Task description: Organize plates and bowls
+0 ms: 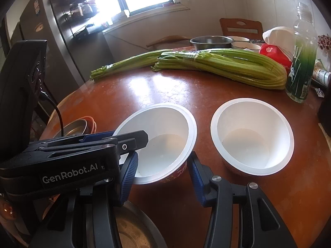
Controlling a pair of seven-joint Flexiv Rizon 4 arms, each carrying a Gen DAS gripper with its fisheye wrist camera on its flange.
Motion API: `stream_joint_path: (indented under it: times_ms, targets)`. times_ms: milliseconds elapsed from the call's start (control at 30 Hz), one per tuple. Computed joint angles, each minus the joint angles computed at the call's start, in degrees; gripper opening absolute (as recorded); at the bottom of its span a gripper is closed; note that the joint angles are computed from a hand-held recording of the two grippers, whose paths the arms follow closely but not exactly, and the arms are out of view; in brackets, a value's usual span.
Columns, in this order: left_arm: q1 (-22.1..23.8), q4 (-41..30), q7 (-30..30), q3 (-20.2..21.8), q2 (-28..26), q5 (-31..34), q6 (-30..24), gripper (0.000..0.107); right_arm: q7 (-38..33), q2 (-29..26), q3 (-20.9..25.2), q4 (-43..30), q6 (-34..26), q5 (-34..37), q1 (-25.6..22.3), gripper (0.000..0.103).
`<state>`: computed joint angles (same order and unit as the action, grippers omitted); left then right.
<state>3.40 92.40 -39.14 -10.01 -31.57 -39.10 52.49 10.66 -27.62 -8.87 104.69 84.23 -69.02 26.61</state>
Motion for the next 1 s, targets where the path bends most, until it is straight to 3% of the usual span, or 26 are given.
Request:
stream_joint_path:
  times_ms: [300,1000]
  targets:
    - [0.8,4.3,3.9,-0.9,3.9,-4.8,2.5,0.047,6.2,2.6,0.7,0.3,-0.7,-9.0,-0.9,0.052]
    - [-1.6,15.1,14.8,2.1,13.9,-17.2,5.9,0.047,16.9,6.9,11.3,1.8,-5.6,-24.6,-8.3,0.052]
